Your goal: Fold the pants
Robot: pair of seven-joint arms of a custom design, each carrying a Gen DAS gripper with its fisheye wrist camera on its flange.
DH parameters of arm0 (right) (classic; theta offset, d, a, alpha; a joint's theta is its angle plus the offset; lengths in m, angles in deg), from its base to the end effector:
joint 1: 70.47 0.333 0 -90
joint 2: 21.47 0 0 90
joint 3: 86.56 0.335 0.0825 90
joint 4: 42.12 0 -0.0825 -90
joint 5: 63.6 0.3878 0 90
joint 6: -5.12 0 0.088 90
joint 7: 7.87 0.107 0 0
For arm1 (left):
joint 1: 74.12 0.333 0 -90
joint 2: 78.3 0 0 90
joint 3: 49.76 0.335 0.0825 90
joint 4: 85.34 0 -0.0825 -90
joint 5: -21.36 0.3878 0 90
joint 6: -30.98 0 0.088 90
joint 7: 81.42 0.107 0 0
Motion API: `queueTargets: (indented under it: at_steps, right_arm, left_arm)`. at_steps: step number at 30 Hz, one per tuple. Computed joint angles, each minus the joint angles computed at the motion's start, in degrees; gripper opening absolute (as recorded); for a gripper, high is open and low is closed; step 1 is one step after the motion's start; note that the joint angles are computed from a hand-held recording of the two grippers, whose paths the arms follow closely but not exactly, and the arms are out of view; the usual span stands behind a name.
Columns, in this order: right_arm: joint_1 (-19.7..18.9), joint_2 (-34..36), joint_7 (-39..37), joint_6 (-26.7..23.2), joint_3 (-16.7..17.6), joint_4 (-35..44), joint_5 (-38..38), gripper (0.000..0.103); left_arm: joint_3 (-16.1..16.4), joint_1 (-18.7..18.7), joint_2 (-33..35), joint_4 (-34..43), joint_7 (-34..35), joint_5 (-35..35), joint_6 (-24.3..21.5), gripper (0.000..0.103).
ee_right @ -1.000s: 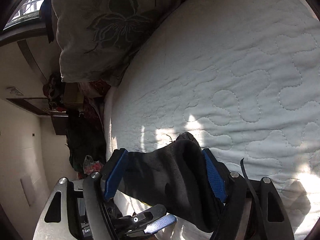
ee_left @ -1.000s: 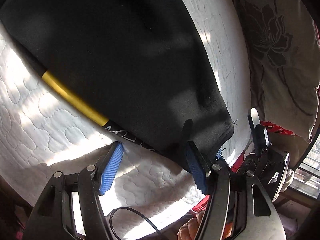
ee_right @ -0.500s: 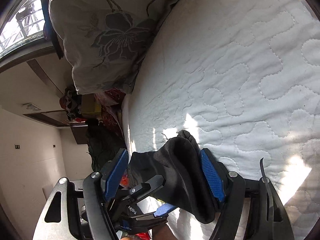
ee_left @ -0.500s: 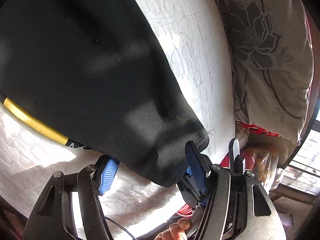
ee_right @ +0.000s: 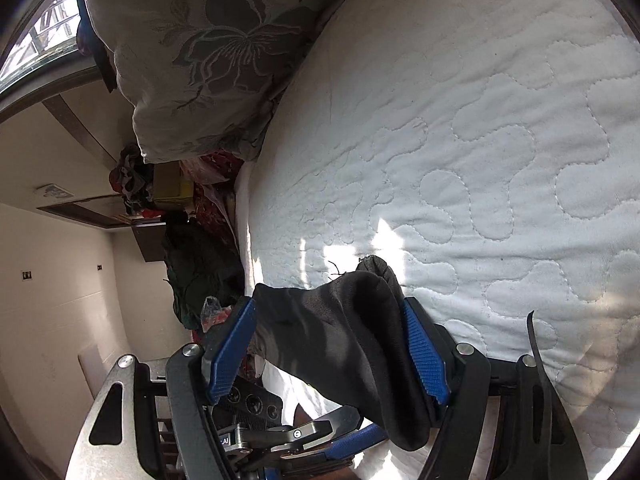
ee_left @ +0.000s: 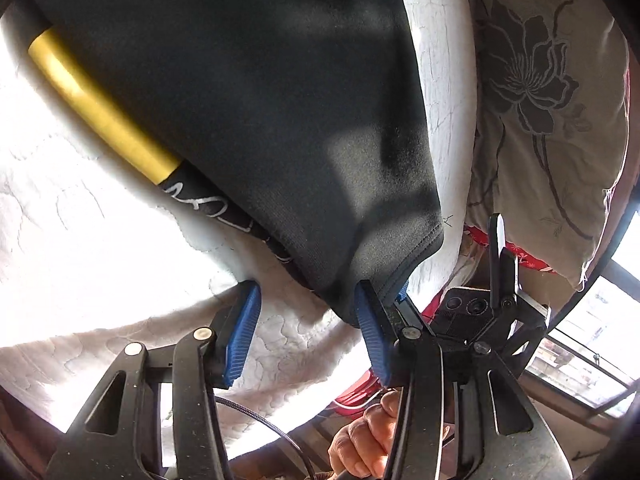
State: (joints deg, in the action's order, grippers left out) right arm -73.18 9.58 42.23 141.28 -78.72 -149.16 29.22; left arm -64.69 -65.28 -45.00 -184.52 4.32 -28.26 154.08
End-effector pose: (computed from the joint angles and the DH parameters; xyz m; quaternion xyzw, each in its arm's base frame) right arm 0.6541 0.0628 0.2452 -0.4109 0.7497 0.2613 0.4481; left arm 0.6709 -0.0843 0.2732 0.8000 -0.4419 0.1963 0.3553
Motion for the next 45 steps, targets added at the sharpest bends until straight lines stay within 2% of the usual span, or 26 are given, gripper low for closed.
queueTargets:
  at_steps: [4, 8, 12, 14, 15, 18, 19, 25, 35, 45]
  right_arm:
    - [0.03, 0.1, 0.92, -0.13, -0.03, 0.4, -1.78, 0.07]
    - [-0.63, 0.37, 0.44, -0.35, 0.08, -0.1, -0.61, 0.057]
    - [-1.0, 0.68, -0.77, -0.9, 0.01, -0.52, 0.33, 0.048]
    - [-0.93, 0.98, -0.52, -0.67, -0.12, -0.37, 0.3, 0.039]
    - [-0.81, 1.11, -0.35, -0.51, -0.19, -0.2, -0.09, 0.038]
    - [0.75, 0.84, 0.75, 2.87, -0.69, 0.01, -3.5, 0.021]
    - [1.11, 0.52, 0.78, 4.25, -0.65, -0.23, -4.13, 0.015]
    - [2.45, -2.06, 1.1, 9.38, 0.15, -2.3, -4.98, 0.013]
    - [6.21, -7.96, 3.07, 14.53, -0.07, -6.44, -3.38, 0.013]
    - [10.89, -10.35, 7.94, 19.35, 0.31, -5.04, -5.72, 0.013]
  left_arm:
    - [-0.16, 0.65, 1.22, 0.91, -3.71, -2.25, -0.28, 0.047]
    - [-0.66, 0.9, 1.31, 1.49, -2.49, -3.43, 1.25, 0.046]
    - [-0.72, 0.95, 1.61, 1.86, -1.48, -3.14, 2.3, 0.041]
    - [-0.82, 0.93, 1.53, 1.9, -1.21, -2.92, 2.41, 0.039]
    - [-0.94, 0.77, 1.81, 2.37, -0.78, -2.51, 2.25, 0.037]
    - [-0.91, 0.46, 3.12, 4.35, -0.5, -0.55, 0.54, 0.014]
    - [-0.98, 0.69, 3.74, 4.92, -0.35, -0.24, -0.36, 0.013]
    - [-1.27, 2.14, 4.62, 6.41, -0.11, 0.03, -4.78, 0.012]
    - [-0.52, 4.72, 3.09, 6.06, 1.22, -2.31, -10.82, 0.012]
    - [0.79, 7.36, 2.49, 7.41, 1.27, -5.6, -15.33, 0.012]
